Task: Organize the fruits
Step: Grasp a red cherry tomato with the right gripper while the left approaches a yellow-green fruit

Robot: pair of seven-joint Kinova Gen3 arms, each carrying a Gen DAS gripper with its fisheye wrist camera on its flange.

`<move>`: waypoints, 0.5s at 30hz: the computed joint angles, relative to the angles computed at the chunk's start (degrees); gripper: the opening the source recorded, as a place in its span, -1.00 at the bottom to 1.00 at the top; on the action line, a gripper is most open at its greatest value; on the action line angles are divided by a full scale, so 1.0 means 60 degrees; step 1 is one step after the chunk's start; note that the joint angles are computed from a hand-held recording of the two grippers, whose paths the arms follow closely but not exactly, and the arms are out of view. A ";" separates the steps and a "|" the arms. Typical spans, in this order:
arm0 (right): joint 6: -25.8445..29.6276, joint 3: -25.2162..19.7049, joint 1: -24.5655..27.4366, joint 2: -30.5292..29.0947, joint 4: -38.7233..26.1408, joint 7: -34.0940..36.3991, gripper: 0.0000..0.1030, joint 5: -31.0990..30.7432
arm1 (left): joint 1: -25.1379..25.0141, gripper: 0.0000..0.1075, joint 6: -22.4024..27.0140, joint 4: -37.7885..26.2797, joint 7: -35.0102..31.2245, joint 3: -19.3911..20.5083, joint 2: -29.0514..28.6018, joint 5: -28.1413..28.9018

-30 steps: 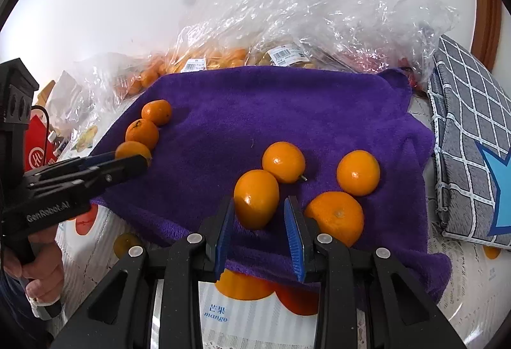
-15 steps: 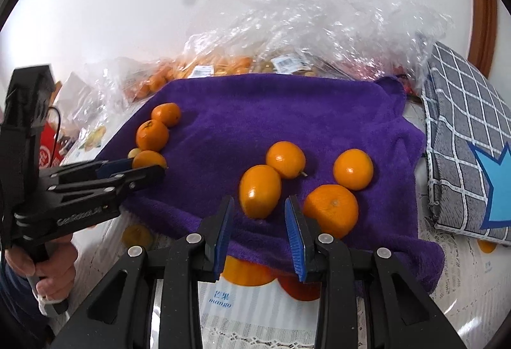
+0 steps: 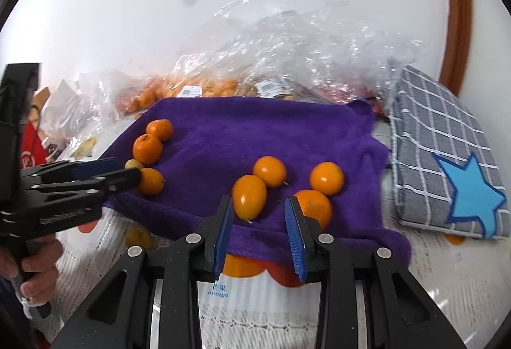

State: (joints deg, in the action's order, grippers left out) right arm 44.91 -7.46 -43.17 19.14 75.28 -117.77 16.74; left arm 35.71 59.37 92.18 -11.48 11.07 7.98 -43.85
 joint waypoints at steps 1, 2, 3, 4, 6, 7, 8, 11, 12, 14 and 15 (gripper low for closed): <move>0.0071 0.0067 -0.0101 -0.0052 0.0015 -0.0194 -0.34 0.0087 | 0.0063 -0.10 0.0045 0.0123 0.0141 0.0016 -0.0142 -0.0062; 0.0161 0.0070 -0.0126 -0.0076 -0.0002 -0.0291 -0.34 0.0092 | 0.0096 -0.09 0.0066 0.0217 0.0264 0.0057 -0.0223 -0.0133; 0.0335 0.0027 -0.0102 -0.0084 -0.0073 -0.0316 -0.34 -0.0002 | 0.0159 -0.09 0.0169 0.0317 0.0442 0.0118 -0.0320 -0.0260; 0.0475 -0.0045 -0.0038 -0.0076 -0.0142 -0.0272 -0.34 -0.0155 | 0.0250 -0.10 0.0363 0.0449 0.0686 0.0205 -0.0436 -0.0430; 0.0754 -0.0265 0.0183 -0.0070 -0.0272 0.0019 -0.34 -0.0671 | 0.0257 -0.10 0.0579 0.0592 0.0878 0.0356 -0.0578 -0.0516; 0.0848 -0.0300 0.0182 -0.0058 -0.0311 0.0088 -0.34 -0.0765 | 0.0271 -0.10 0.0725 0.0708 0.1044 0.0438 -0.0680 -0.0561; 0.0978 -0.0331 0.0129 -0.0057 -0.0339 0.0144 -0.34 -0.0801 | 0.0260 -0.10 0.0809 0.0817 0.1187 0.0517 -0.0768 -0.0596; 0.1143 -0.0422 -0.0088 -0.0103 -0.0280 0.0243 -0.34 -0.0818 | 0.0128 -0.10 0.0751 0.1283 0.1579 0.0743 -0.1149 -0.0527; 0.1134 -0.0477 -0.0131 -0.0127 -0.0236 0.0298 -0.34 -0.0878 | 0.0021 -0.10 0.0565 0.1473 0.1613 0.0786 -0.1329 -0.0385; 0.1088 -0.0576 -0.0188 -0.0155 -0.0153 0.0412 -0.34 -0.1027 | -0.0227 -0.10 0.0354 0.1756 0.1599 0.0914 -0.1597 -0.0093; 0.1075 -0.0624 -0.0235 -0.0153 -0.0123 0.0449 -0.34 -0.1101 | -0.0329 -0.10 0.0303 0.1891 0.1571 0.0992 -0.1715 0.0001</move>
State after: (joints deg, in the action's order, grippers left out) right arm 51.36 -11.21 -44.58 18.22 74.54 -115.08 10.13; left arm 33.74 61.18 103.53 -2.05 17.02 -2.31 -43.85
